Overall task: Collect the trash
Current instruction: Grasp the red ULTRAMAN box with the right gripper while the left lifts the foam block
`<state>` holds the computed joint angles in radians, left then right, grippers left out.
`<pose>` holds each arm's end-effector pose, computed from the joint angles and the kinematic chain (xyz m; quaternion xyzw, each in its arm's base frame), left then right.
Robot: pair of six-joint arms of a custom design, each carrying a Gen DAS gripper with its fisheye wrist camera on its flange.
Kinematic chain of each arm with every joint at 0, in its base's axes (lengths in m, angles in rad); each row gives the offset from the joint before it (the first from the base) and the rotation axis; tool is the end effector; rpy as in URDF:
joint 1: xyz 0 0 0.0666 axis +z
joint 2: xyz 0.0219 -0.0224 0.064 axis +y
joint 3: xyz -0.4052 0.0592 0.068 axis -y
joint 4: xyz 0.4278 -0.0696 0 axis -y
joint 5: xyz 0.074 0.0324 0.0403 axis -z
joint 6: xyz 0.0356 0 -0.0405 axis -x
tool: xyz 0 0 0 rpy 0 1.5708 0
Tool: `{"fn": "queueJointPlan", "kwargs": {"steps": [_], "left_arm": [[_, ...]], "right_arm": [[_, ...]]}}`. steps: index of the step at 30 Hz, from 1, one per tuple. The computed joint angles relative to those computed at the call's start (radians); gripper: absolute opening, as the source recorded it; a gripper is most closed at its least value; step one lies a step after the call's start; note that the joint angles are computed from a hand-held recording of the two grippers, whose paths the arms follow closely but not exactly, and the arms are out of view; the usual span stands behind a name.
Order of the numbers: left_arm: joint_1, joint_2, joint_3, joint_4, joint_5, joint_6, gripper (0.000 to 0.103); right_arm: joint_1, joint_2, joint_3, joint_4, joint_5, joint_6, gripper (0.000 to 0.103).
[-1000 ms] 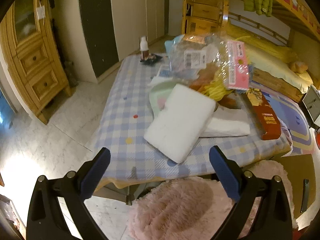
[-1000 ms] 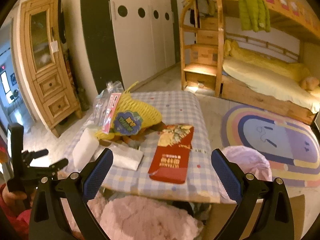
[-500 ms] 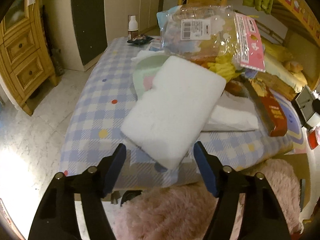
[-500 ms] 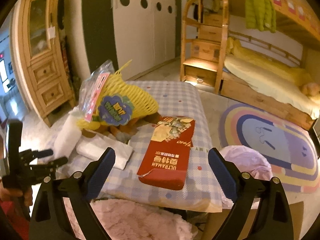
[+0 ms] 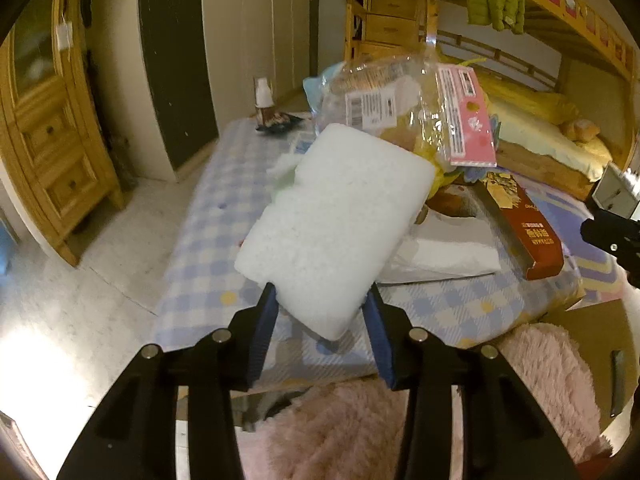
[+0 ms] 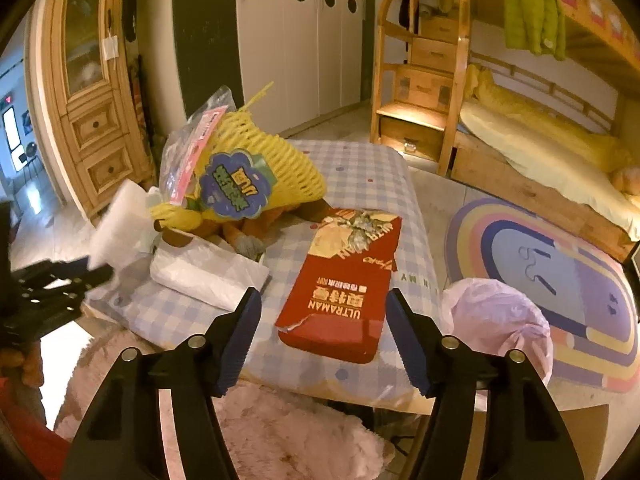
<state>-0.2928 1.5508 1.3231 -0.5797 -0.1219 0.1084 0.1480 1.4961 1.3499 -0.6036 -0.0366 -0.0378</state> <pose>0.5507 -0.1619 0.3614 0.0627 0.9245 -0.0187 0.3756 0.5565 0.0839 0.4026 -0.0578 0.9150 0.0537 0.3957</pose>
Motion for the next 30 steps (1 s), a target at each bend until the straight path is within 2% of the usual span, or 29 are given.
{"fn": "queueJointPlan", "kwargs": {"steps": [2, 4, 7, 13, 17, 19, 23, 24, 26, 30], "left_arm": [[0.001, -0.015, -0.009, 0.0, 0.002, 0.004, 0.041], [0.002, -0.031, -0.021, -0.001, 0.009, 0.014, 0.041], [0.002, -0.05, -0.036, 0.003, 0.015, 0.018, 0.042], [-0.004, -0.065, -0.049, 0.009, 0.015, 0.027, 0.042], [-0.004, -0.071, -0.056, 0.012, 0.024, 0.03, 0.043], [-0.003, -0.07, -0.056, 0.014, 0.028, 0.031, 0.043], [-0.002, -0.068, -0.058, 0.013, 0.039, 0.034, 0.043], [-0.002, -0.069, -0.059, 0.014, 0.041, 0.033, 0.043], [-0.001, -0.072, -0.062, 0.018, 0.042, 0.031, 0.043], [-0.005, -0.087, -0.069, 0.029, 0.042, 0.024, 0.043]], "right_arm": [[0.0, 0.008, 0.001, -0.007, 0.012, 0.006, 0.069], [-0.001, 0.023, 0.009, -0.015, 0.016, -0.006, 0.086], [-0.003, 0.053, 0.035, -0.037, 0.024, -0.02, 0.09], [0.008, 0.145, 0.112, -0.079, 0.083, -0.036, 0.09], [0.011, 0.185, 0.147, -0.108, 0.073, -0.045, 0.091], [0.014, 0.205, 0.163, -0.128, 0.093, -0.056, 0.091], [0.006, 0.224, 0.177, -0.159, 0.084, -0.108, 0.091], [0.003, 0.218, 0.17, -0.154, 0.076, -0.122, 0.091], [0.0, 0.2, 0.15, -0.127, 0.072, -0.121, 0.08], [0.001, 0.166, 0.122, -0.085, 0.069, -0.101, 0.079]]}}
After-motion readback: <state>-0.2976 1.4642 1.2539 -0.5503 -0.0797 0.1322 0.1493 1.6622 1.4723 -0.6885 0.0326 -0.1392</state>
